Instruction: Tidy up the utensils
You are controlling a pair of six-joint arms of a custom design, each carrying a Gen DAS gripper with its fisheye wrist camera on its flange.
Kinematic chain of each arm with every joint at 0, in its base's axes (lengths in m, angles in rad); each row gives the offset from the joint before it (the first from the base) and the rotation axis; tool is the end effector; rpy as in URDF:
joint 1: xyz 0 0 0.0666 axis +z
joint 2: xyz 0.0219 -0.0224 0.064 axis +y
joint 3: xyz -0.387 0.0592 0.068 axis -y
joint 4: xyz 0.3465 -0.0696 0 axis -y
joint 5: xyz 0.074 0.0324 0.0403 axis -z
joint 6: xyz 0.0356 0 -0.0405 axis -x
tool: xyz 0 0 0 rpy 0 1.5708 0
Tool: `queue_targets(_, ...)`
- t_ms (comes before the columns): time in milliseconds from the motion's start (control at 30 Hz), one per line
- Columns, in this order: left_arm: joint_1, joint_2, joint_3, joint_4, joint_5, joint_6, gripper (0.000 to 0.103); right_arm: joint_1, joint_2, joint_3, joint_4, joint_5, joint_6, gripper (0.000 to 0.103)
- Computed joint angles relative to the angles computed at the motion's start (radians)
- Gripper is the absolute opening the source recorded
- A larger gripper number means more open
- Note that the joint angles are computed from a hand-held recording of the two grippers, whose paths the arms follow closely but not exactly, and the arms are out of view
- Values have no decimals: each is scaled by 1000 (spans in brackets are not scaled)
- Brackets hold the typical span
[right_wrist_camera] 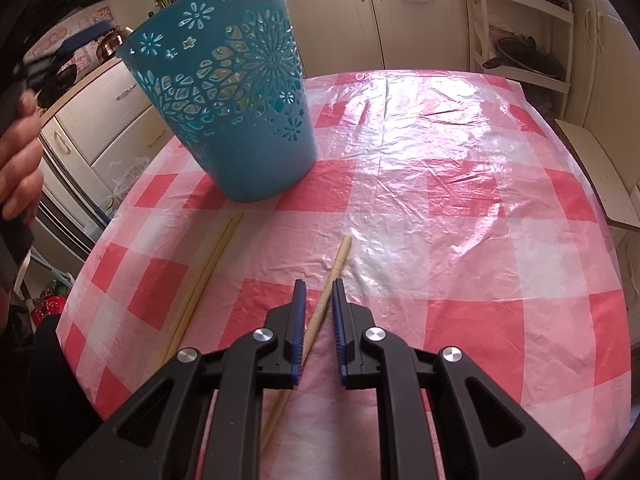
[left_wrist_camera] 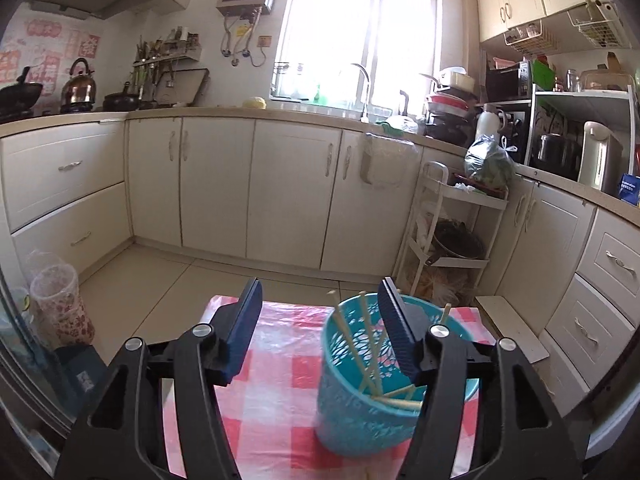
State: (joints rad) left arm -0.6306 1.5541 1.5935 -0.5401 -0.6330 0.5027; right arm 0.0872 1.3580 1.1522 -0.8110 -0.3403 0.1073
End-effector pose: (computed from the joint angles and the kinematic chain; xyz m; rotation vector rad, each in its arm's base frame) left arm 0.4319 -0.2897 0.4829 -0.2509 1.9530 -0.0809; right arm 0.3997 0.0465 0.3608 -0.3720 2.5291 0.4314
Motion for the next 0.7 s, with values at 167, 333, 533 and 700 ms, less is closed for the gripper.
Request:
queue_targets(167, -4, -107, -197, -36, -31, 106, 73, 23, -8, -5, 10, 50, -14, 14)
queue_targets(333, 19, -111, -287, -83, 43, 179, 74, 67, -10, -3, 18, 145, -2, 14)
queue_targets(533, 11, -84, -297, -94, 87, 144, 84, 95, 12, 39, -46, 198, 95, 14)
queue_targets(700, 7, -69, -292, -93, 123, 134, 87, 95, 29, 70, -105, 166, 176, 14)
